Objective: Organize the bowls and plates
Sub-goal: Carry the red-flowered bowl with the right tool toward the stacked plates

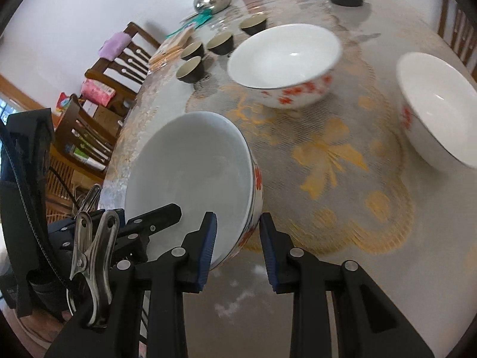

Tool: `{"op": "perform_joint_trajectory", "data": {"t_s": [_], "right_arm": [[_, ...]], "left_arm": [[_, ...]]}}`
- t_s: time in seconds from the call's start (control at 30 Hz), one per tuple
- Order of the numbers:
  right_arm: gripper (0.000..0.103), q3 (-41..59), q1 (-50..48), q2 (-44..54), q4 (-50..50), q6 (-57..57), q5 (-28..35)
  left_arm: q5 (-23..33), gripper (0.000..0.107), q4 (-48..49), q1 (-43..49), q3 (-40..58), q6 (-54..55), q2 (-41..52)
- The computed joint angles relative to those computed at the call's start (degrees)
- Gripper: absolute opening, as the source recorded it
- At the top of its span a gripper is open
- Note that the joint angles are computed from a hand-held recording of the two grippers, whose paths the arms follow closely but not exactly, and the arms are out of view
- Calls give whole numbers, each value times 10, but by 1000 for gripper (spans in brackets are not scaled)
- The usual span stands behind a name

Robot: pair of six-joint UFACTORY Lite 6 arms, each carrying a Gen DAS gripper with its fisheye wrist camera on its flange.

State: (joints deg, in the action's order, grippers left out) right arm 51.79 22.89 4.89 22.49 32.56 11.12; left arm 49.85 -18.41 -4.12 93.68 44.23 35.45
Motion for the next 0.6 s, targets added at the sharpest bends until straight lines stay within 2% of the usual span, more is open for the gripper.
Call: {"op": "perform_joint_trajectory", "data": {"t_s": [0.13,0.33,0.5,0.6], "right_arm": [[31,-58,16,-77,-148,173,14],[31,-136,51,-187,-273,329,44],[31,-202,69,-270,-291,367,58],[31,-243,69,-325,-267,339,75]], "left_arm": [[8,24,-12,-6,-58,10,-47],[-16,24,-13,-25,-168,14,-146],[-35,24,-10,-47,-260,-7,-224],[-54,24,-9,-65,-309,-28,-260]]}}
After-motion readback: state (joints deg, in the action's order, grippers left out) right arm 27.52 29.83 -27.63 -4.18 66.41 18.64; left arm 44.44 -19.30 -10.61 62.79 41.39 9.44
